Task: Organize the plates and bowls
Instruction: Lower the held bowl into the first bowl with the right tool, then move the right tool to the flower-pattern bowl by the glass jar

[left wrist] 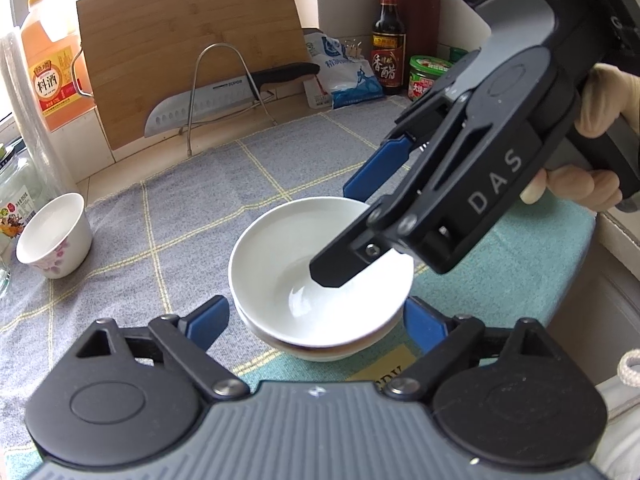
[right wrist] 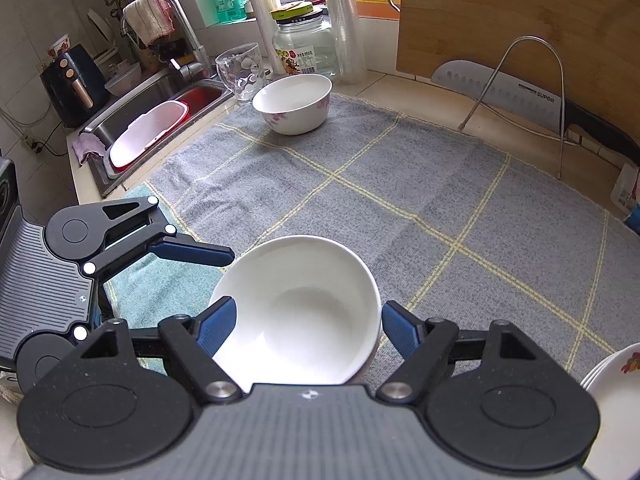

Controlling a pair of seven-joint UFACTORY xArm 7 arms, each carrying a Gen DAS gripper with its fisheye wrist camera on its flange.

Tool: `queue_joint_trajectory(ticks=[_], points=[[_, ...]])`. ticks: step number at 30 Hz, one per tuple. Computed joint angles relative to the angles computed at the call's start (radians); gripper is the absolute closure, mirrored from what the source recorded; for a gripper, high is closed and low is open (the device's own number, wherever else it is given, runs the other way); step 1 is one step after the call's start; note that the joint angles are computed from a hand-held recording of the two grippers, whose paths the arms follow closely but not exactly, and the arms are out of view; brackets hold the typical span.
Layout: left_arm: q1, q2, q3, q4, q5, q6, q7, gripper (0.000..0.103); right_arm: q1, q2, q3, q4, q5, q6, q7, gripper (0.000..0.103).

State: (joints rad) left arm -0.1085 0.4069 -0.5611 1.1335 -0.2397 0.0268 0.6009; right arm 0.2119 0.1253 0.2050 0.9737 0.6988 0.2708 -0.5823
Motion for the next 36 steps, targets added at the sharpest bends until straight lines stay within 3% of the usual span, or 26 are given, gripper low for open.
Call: queue_joint_trajectory(ticks=[4, 9, 15, 19, 24, 34, 36], points=[[0.029, -0.015, -0.018, -0.017, -0.011, 0.007, 0.015, 0.008, 0.0, -0.01, -0.003, -0.011, -0.001, -0.017, -0.001, 0.016], [0.093, -0.033, -0.076, -0.04, -0.063, 0.008, 0.057, 0.006, 0.005, -0.02, -0.01, -0.027, -0.02, -0.05, 0.026, 0.001], [0.175, -0.048, -0.152, -0.061, -0.142, -0.006, 0.12, 0.006, 0.007, -0.011, 0.001, -0.018, -0.035, -0.082, 0.019, 0.0], [0.205, -0.057, -0.163, -0.072, -0.174, -0.021, 0.129, 0.006, 0.012, 0.008, 0.003, 0.005, -0.089, -0.1, 0.045, 0.0], [0.154, -0.063, -0.063, -0.066, -0.149, -0.056, 0.064, 0.006, 0.005, 0.052, 0.019, 0.062, -0.142, -0.109, 0.074, 0.0], [-0.098, 0.049, 0.339, 0.099, 0.014, -0.095, -0.171, 0.006, 0.049, 0.251, -0.008, 0.318, -0.403, -0.098, 0.256, 0.0], [-0.086, 0.085, 0.346, 0.137, 0.039, -0.1, -0.192, 0.006, 0.068, 0.303, -0.026, 0.39, -0.472, -0.082, 0.291, 0.0]])
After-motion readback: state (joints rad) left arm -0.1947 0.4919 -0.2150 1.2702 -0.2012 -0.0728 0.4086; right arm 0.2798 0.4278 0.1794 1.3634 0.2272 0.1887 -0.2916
